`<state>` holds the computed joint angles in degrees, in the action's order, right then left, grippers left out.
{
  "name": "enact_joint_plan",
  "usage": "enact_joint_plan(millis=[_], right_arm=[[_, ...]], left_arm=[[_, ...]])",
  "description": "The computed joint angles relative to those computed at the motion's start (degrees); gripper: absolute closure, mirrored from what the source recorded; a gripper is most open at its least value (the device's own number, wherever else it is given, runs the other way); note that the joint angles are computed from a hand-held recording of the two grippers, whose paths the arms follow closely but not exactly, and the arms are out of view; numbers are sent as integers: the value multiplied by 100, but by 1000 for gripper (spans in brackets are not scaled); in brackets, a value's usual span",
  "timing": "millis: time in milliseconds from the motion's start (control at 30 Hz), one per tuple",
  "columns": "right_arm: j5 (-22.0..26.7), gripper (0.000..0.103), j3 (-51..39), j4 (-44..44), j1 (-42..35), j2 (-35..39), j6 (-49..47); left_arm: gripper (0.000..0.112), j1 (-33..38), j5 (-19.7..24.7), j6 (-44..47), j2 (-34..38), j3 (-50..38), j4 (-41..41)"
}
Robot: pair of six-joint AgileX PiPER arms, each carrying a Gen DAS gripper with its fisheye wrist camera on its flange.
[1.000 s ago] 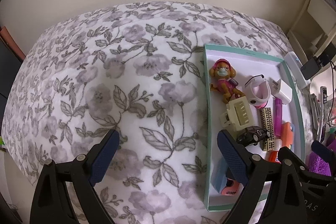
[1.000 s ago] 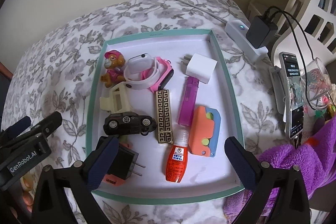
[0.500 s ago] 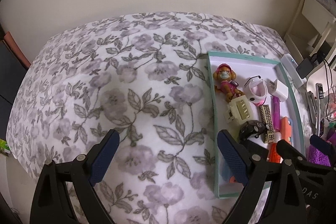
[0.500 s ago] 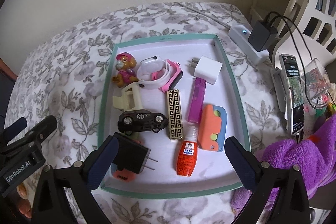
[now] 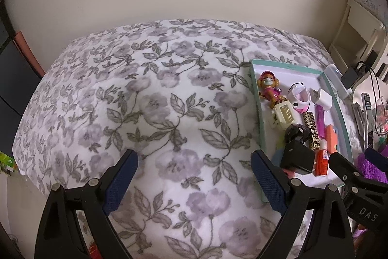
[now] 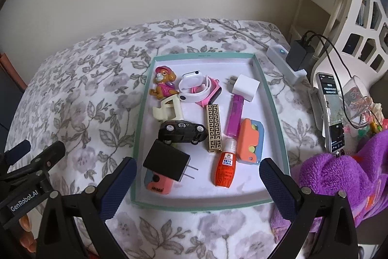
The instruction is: Organize rigid objects
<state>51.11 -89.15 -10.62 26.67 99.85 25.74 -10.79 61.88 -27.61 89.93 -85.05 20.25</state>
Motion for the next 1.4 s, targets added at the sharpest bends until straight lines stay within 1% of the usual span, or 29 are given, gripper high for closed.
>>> enact_joint_plan(millis=[333, 500, 800, 1400], right_arm=[[-274, 0, 508, -79, 34, -420, 259], [-322, 0, 641, -80, 63, -536, 292], [-380, 0, 688, -169, 133, -620, 363], [-316, 0, 554, -154, 201, -496, 198]], left_arm=[[18, -57, -147, -36, -395, 392, 134], [18, -64, -175, -95, -502, 477, 181], [18, -54, -223, -156, -616, 624, 243], [18, 14, -217, -184, -623, 681, 228]])
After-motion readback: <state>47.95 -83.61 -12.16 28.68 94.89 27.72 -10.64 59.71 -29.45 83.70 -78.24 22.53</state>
